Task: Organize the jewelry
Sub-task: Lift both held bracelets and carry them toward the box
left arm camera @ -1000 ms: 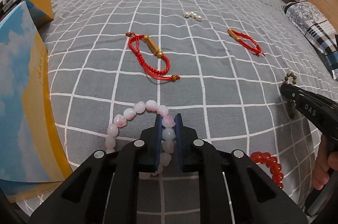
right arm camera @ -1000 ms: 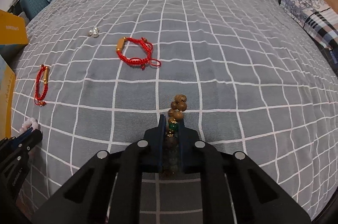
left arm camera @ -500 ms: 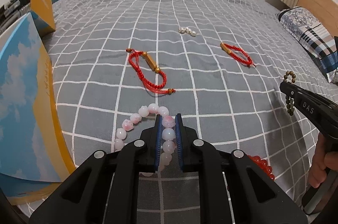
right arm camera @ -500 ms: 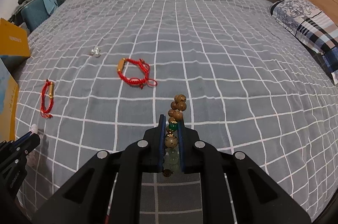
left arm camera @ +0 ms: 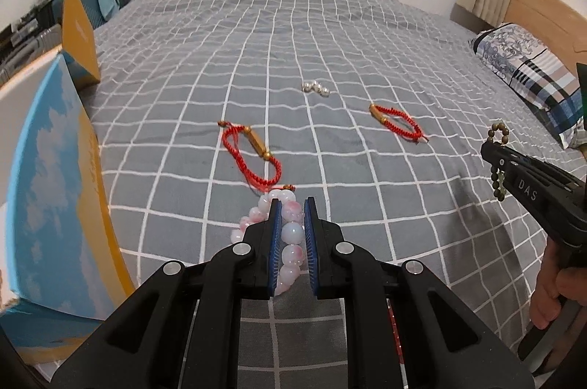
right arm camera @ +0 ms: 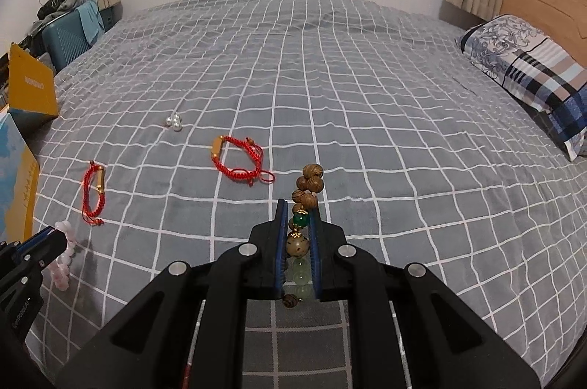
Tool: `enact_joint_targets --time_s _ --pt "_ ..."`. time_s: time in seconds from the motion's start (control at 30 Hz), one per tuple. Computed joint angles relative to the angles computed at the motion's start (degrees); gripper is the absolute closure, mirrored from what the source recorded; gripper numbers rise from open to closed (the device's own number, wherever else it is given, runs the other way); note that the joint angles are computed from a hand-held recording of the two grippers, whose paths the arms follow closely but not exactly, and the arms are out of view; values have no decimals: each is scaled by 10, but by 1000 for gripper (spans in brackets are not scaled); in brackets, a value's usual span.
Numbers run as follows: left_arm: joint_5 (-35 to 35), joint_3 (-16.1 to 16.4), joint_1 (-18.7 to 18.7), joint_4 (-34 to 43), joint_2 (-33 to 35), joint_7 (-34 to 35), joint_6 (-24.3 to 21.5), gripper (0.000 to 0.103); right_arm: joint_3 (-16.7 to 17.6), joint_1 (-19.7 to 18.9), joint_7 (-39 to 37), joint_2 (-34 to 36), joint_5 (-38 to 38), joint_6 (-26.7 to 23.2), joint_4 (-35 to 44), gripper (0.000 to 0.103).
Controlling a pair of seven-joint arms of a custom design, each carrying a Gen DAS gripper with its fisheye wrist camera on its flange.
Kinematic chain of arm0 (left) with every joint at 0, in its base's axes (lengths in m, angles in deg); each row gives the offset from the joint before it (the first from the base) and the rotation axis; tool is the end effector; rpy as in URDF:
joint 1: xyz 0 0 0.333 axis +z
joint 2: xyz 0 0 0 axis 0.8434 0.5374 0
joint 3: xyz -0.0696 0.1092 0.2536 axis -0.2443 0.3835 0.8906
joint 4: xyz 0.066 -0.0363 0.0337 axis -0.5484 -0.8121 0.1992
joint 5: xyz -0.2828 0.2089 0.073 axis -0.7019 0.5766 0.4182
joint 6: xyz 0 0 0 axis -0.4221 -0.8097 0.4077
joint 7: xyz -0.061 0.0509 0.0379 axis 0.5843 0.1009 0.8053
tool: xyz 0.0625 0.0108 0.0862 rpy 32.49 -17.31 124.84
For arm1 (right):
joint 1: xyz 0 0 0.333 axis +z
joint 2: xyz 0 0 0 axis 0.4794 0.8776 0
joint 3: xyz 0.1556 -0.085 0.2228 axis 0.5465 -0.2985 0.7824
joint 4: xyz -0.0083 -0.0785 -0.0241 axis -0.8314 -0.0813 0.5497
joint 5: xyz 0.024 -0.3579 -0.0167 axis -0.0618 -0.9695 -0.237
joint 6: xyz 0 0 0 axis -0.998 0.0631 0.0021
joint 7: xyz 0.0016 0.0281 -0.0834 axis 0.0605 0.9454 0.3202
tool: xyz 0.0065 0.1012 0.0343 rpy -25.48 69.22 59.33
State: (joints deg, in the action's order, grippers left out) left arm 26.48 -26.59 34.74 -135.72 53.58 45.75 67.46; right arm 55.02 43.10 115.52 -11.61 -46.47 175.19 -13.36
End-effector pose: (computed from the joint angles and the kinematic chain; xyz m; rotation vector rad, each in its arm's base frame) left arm 0.6047 -0.2872 0.3885 -1.8849 1.7327 -0.7294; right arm 0.6602 0.1137 0.3936 -1.8331 1.6931 -0.7261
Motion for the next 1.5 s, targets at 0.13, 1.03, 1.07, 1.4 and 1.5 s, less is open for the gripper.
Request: enact_joint_targets --time_s 0.13,1.03,1.07,1.4,1.5 --pt "18 4 -5 -10 -18 -15 -4 91 -10 11 10 -14 -10 8 -13 93" --pt "99 -69 99 -167 -241 -72 -56 91 33 58 67 -121 -98 -26 -29 93" --pt "99 -71 108 -180 -254 -74 -54 91 38 60 67 -122 -99 -29 -26 93" --pt "84 -97 185 -279 -365 -71 -45 91 64 99 79 -112 -119 -55 17 93" --pt "73 -103 208 -310 -399 -64 -44 91 71 114 79 -106 -122 -59 31 93"
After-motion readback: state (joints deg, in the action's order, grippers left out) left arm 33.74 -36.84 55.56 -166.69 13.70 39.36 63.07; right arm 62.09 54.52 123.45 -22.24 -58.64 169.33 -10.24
